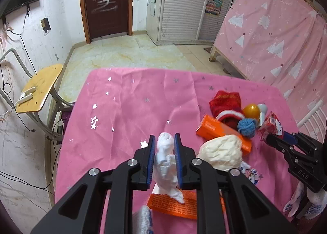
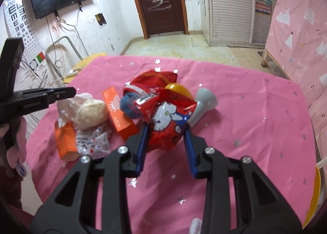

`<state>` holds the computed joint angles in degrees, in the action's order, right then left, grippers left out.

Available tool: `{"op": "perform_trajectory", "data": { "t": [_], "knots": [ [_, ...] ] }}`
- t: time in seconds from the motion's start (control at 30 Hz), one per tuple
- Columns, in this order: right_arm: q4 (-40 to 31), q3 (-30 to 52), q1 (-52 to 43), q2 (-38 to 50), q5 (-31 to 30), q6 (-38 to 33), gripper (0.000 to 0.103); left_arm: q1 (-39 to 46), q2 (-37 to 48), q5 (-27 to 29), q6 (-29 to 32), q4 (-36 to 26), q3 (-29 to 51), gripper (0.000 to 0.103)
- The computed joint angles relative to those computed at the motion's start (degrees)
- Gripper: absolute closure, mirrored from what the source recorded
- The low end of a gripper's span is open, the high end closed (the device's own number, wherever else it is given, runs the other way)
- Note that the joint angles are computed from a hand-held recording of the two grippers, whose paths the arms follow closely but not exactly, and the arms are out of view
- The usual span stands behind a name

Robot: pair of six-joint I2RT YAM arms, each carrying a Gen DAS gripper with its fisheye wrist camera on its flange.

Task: Collect trash
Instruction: 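Grasp the white tissue with the left tool while the right tool grasps the red Hello Kitty bag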

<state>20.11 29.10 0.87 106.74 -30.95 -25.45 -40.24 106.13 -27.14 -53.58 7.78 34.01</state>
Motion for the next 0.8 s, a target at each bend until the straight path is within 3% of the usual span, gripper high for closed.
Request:
{"op": "perform_trajectory", "data": {
  "t": [0.33,0.47,0.53,0.6,0.63,0.67,0.8],
  "knots": [
    [-6.22,1.69,-10.44,-2.2,-6.99,-5.36,0.07,-3.85,-4.37,-4.59,-0.61,-9.7,5.05,0.093],
    [-7.78,2.62,-13.11,-1.67,-8.24,-6.75,0.07,-0.56,-3.12,0.18,2.04,-10.85,6.38,0.092],
    [-8.6,3.35,-14.38,-1.06,-8.96,-7.53,0.07,1.8,-1.22,2.79,2.85,-10.61,6.59,0.083],
    [-9.12,4.29,-15.3,-0.12,-9.39,-7.86,0.07,3.38,0.59,4.14,2.85,-9.96,6.47,0.044],
    [-9.14,4.35,-15.48,-0.01,-9.44,-7.86,0.07,4.0,1.35,4.47,2.78,-9.62,6.38,0.038],
    [-9.11,4.52,-15.57,0.19,-9.42,-7.79,0.07,4.23,1.89,4.56,2.55,-9.11,6.08,0.033],
    [-9.6,5.79,-16.41,1.41,-9.74,-7.89,0.07,5.12,4.88,5.63,2.78,-9.55,7.13,0.033]
  ]
}}
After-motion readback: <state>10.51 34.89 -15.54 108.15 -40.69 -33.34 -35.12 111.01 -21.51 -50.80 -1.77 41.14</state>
